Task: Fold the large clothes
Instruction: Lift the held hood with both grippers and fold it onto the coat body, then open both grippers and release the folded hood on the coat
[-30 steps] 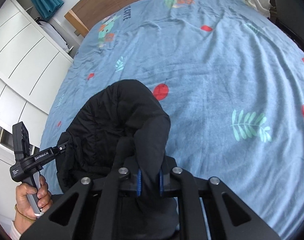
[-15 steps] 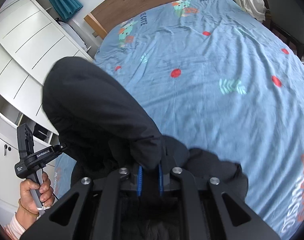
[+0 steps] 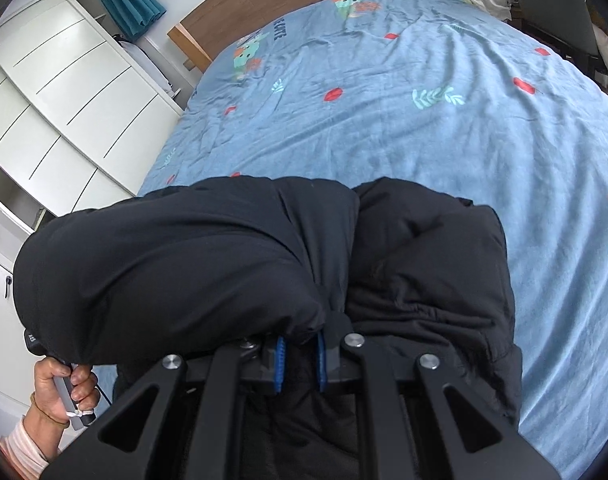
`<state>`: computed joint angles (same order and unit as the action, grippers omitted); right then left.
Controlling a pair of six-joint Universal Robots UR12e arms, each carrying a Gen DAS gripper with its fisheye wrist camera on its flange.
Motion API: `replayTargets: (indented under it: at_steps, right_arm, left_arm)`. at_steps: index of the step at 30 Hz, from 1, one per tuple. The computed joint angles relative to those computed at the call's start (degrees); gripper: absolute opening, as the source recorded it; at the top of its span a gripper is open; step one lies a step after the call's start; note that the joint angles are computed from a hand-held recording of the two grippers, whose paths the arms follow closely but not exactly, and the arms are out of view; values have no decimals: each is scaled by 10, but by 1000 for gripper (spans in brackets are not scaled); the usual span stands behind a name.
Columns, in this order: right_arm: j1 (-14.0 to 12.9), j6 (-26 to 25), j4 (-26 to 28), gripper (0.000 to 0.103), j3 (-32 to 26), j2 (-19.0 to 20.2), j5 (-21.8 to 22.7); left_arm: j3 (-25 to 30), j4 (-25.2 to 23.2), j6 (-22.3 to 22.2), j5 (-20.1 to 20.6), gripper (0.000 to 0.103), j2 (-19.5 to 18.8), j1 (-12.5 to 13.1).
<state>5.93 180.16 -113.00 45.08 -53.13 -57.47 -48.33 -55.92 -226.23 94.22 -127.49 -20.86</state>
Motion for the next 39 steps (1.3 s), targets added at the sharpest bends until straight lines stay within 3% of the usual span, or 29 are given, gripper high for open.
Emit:
replayTargets:
  at_steps: [7,13,17,20,21,23,25,27,28,36,39]
  right_arm:
    - [2,-12,-77,12,62,-22,-10]
    - [6,-25,-135,18,111,-49,-43]
    - [2,-6,-157,21,169,-90,-49]
    - [1,-17,-144,21,197,-122,-62]
    - [0,-21,-143,21,204,-132,-63]
    - [1,-36,-142,21,204,-142,-70]
    - [4,-42,-148,30,193,-144,-77]
    - [9,-40,-164,55,178,-139,-80]
    - [12,-43,-169,59,169,-134,-81]
    - [51,-119,-158,61,61,-63,-84]
    - [61,-138,-155,61,32,-38,-73]
  left_arm:
    - [-49,45,1,11,13,18,-2]
    - [-80,65,-9,42,16,35,-14]
    - [-117,62,-40,68,20,64,-27]
    - [-131,48,-49,81,25,86,-35]
    - [-129,41,-45,89,31,91,-38]
    - [-117,27,-31,110,43,94,-43]
    - [-102,25,-19,131,54,92,-47]
    - [-78,29,-9,134,57,82,-46]
    - [-65,30,-3,134,58,74,-46]
    - [92,13,78,141,63,-27,-44]
    - [131,9,99,126,66,-57,-42]
